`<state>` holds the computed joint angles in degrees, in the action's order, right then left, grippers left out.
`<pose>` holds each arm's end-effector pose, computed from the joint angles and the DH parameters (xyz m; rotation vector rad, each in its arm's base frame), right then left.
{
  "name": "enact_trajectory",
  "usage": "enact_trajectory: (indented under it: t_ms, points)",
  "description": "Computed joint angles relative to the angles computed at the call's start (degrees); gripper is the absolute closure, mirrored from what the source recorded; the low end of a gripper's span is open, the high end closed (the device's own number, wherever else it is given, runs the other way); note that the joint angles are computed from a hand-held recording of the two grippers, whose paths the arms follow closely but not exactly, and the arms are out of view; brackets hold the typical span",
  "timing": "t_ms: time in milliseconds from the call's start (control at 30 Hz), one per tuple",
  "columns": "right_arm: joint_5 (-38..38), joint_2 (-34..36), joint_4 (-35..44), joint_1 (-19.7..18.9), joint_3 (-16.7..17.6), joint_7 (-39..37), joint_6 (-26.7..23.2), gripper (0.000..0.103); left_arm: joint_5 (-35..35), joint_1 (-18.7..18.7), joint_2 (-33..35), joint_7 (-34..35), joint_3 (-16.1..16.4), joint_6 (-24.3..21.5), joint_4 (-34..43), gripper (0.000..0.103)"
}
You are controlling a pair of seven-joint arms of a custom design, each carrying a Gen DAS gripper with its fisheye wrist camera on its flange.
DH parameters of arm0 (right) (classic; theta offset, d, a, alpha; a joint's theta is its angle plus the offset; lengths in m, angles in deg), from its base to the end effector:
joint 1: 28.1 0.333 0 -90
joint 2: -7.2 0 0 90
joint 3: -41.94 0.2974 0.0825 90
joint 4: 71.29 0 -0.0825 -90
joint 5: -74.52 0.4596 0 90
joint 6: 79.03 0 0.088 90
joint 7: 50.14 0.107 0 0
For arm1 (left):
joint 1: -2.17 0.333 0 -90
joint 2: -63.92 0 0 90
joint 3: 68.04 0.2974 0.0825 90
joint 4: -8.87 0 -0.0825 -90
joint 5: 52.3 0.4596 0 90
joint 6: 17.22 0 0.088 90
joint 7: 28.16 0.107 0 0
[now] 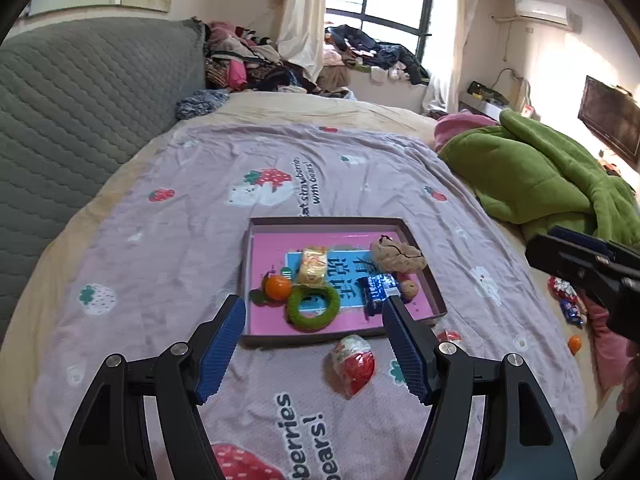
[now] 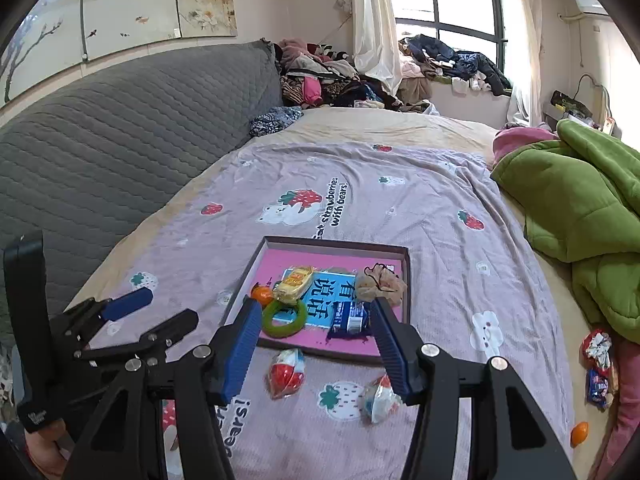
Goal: Organize objects
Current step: 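Move the left tool to the red toy egg while the right tool approaches the blue toy egg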
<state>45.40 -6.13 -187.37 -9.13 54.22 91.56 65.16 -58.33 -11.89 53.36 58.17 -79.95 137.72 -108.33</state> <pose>0.5197 0.3313 0.5937 -1.6630 1.7274 -0.6638 0.5648 -0.2791 0.5798 -1.4979 2.0902 -1.0228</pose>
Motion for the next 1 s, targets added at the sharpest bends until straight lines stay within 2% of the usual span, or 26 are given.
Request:
enact_trajectory:
  t_ms: [433,767,1000]
  points:
    - [1.6,-7.0,-7.1,-0.3,1.7,0.4,1.9,0.045,2.9,-0.5,-6.5,-2.0,-0.5,-1.3,-4.6,0.03]
    - [5.0,-11.4,-13.4,-0.2,2.3,0.0,2.8,0.045,2.5,-2.0,-8.7,-1.6,-0.9,-3.3,-7.6,0.03]
    - [4.1,-12.4,-16.1,-1.1,3.8,1.3,1.9,0.045,3.7,-2.3,-8.5,-3.1,-1.7,-3.8,-8.6,0.03]
